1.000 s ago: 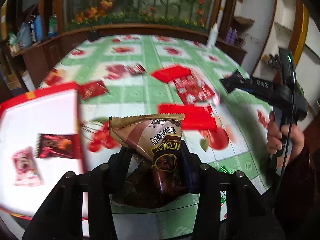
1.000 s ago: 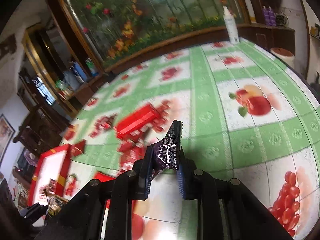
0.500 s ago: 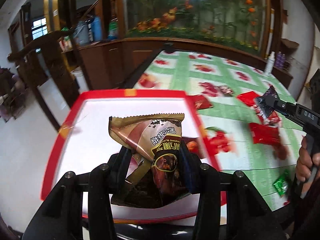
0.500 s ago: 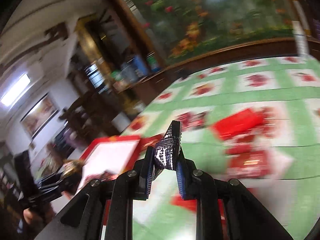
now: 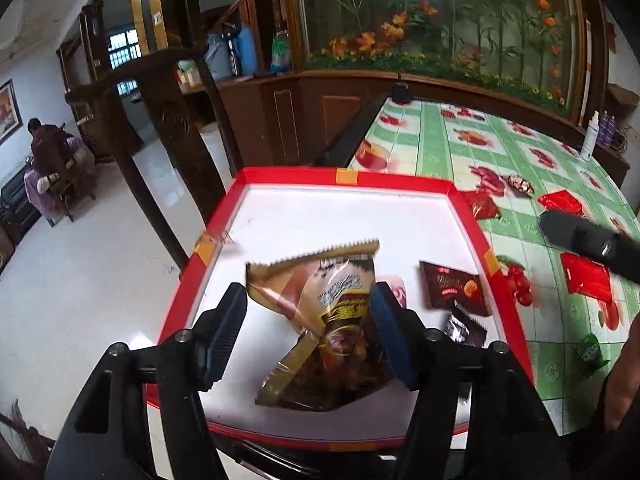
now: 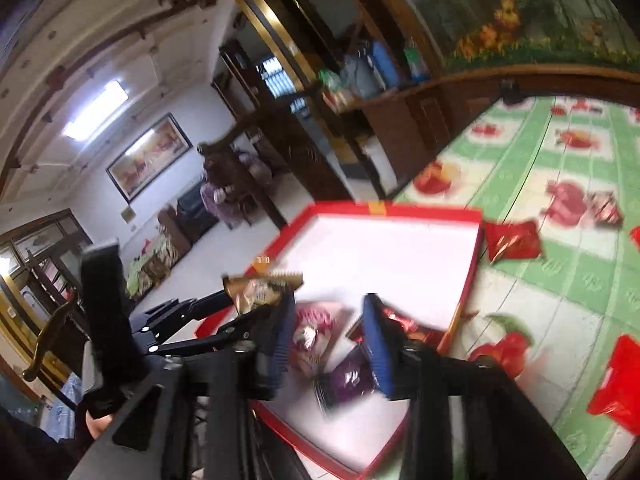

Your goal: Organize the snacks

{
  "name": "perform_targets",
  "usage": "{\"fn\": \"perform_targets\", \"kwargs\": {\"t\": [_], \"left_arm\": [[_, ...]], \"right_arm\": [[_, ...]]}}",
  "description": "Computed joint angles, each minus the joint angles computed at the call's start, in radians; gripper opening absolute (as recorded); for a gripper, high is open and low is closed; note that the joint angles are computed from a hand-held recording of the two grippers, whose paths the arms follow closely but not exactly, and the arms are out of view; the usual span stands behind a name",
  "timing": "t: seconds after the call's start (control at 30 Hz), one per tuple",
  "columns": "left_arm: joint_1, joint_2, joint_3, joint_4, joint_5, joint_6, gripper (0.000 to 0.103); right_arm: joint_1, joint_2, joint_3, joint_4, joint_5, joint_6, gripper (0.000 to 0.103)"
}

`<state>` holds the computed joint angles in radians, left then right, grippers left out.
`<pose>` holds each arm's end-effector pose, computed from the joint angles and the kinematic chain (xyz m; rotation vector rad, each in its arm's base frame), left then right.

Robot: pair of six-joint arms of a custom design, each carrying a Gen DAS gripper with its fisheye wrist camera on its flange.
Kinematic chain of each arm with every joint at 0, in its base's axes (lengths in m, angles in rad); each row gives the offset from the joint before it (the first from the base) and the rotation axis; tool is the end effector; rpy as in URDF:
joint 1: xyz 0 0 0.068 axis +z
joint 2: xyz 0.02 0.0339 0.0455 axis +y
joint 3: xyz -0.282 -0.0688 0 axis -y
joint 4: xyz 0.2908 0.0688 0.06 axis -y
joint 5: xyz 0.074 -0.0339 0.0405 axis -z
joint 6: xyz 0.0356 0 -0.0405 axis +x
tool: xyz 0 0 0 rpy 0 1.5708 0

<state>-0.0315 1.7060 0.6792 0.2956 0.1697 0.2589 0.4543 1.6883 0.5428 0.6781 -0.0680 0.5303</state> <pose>0.3407 -0.0168 0.1023 0.4171 2.2521 -0.0775 0.2914 0.1450 0.1041 0.0360 2.1066 0.6759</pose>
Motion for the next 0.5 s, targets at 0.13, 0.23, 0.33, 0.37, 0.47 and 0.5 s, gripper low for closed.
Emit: {"fn": "perform_targets", "kwargs": {"t": [0.13, 0.23, 0.33, 0.37, 0.47, 0.5], "left_arm": [[-0.040, -0.042, -0.027, -0.019, 0.060, 0.029, 0.064], [-0.117, -0.101, -0.073, -0.048, 0.109, 0.085, 0.071], [-0.199, -0.147, -0.100, -0.124, 0.185, 0.132, 0.075], [-0.239, -0.156, -0.101, -0.172, 0.219, 0.148, 0.075], [-0.359, -0.168, -0.113, -0.219, 0.230, 0.156, 0.075], [-0.394, -0.172, -0.120, -0.216, 0.212, 0.153, 0.075]], "right_arm": [[-0.102, -0.172, -0.139, -0.037, 0.049, -0.036, 0.044], [-0.224, -0.315, -0.248, -0.086, 0.065, -0.068, 0.054], [-0.426, -0.501, -0.376, -0.162, 0.050, -0.101, 0.061], [-0.499, -0.549, -0.406, -0.184, 0.025, -0.117, 0.061], [-0.739, -0.595, -0.431, -0.254, -0.070, -0.145, 0.062], [-0.816, -0.585, -0.432, -0.253, -0.131, -0.144, 0.062]]}}
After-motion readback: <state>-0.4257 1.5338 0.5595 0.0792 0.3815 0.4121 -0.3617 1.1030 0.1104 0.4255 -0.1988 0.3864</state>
